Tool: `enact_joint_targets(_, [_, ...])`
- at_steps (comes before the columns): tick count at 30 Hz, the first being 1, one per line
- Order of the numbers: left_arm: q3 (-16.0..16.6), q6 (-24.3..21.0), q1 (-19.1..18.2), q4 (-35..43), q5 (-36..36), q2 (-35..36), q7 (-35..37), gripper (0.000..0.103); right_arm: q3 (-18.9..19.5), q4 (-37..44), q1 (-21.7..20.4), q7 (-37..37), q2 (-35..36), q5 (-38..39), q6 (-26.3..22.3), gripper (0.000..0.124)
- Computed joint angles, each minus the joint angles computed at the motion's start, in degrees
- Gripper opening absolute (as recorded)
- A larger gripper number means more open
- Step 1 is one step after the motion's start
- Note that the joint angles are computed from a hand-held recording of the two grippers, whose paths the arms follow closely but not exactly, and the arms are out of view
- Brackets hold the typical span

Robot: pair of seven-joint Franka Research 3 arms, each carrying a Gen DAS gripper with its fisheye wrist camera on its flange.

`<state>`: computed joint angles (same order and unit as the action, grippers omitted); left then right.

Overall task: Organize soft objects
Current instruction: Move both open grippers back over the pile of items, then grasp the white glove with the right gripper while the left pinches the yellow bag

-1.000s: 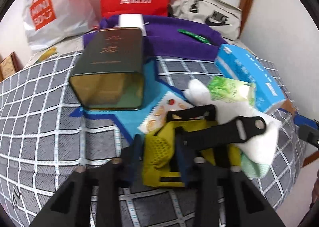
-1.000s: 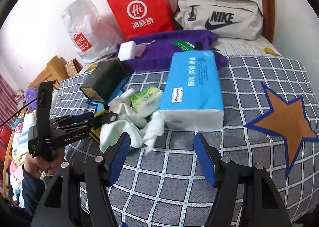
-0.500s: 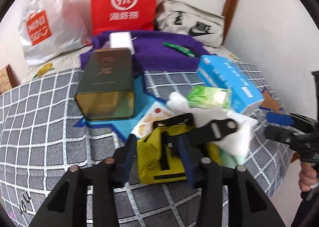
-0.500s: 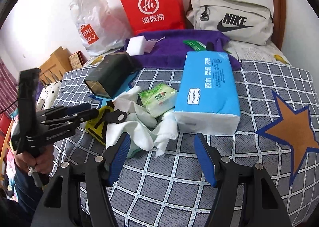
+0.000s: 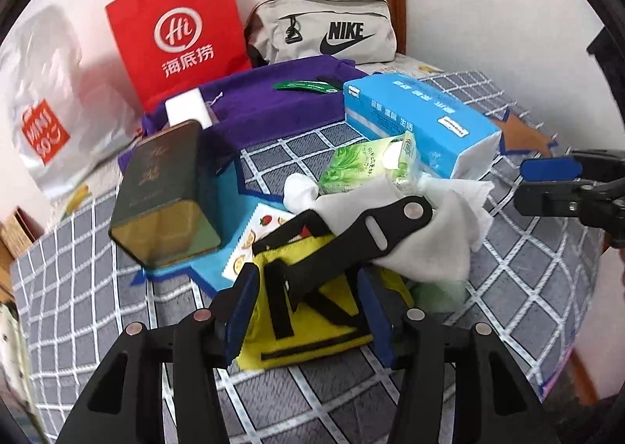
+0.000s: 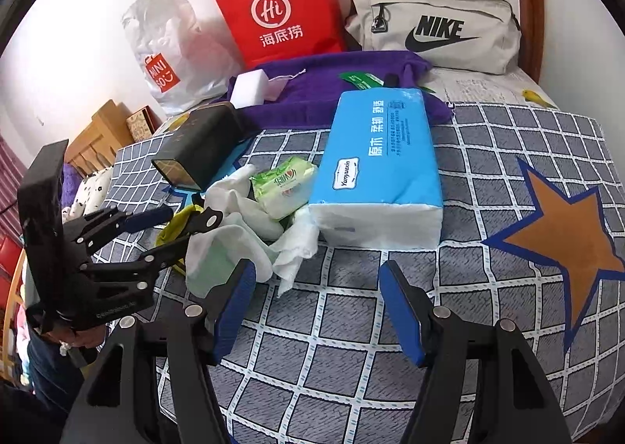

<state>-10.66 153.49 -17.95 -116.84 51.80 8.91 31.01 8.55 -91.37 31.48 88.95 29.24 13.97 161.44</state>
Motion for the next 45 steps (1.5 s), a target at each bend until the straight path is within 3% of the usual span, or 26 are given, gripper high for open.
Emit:
enact_joint_targets(3, [0.3,-3.6,-1.2,3.0,3.0,2.3,0.3,0.05,-0.1,0.0,0.1,-0.1,0.0,-0.1,-0.4,0.065])
enact_joint_targets(6, [1.0,-4.2,-1.9,4.1,6.2,3.2,-1.1,0.047,-0.1,-0.2,0.1,0.0,0.0,-0.1,-0.3,0.065])
enact_joint_targets(8, [0.9,-1.5,-1.0,3.7,5.0,2.9,0.4,0.019,-0.3,-0.3,0.3,0.2,0.0,-0.3,-0.4,0.065])
enact_joint_targets(11, [1.1,0.0,-0.8,2.8,4.7,1.9,0.0,0.009,-0.8,0.0,0.8,0.7,0.3,-1.1,-0.9,0.065])
enact_joint_targets(20, [0.9,8.7,2.4,-3.0,2.5,-3.3,-3.6,0.008,0.4,0.9,0.6,-0.7,0.8,-0.7,-0.7,0.065])
enact_joint_targets(28, [0.6,8.7,3.2,-2.2,-2.6,-1.4,-1.7,0.008,0.0,1.9,1.6,-1.4,1.0,-1.4,-1.8,0.065])
enact_joint_targets(30, [0.6,8.4,3.2,-1.7,-4.1,-1.1,-0.8,0.012,-0.3,1.9,1.8,-1.0,1.0,-1.6,-1.9,0.065])
enact_joint_targets(32, [0.8,8.2,3.2,-1.5,-5.1,-1.1,-0.4,0.022,-0.2,1.9,1.6,-0.8,1.0,-1.4,-2.0,0.065])
enact_joint_targets(34, [1.1,9.0,3.2,-1.8,-5.4,-1.5,-0.9,0.044,-0.1,1.6,1.3,-0.8,1.0,-1.2,-2.1,0.065])
enact_joint_targets(36, [1.3,10.5,3.5,-2.1,-6.0,-1.7,-1.6,0.056,0.0,1.6,1.0,-0.8,1.1,-1.0,-2.4,0.065])
enact_joint_targets(39, [1.5,11.4,3.7,-0.9,-6.9,-0.7,-2.1,0.056,0.3,2.1,0.6,-0.8,1.6,-0.2,-2.7,0.065])
enact_joint_targets(45, [0.1,9.6,4.5,1.8,-16.9,3.3,6.3,0.055,0.5,3.1,0.4,-1.8,2.4,0.2,-3.9,0.065])
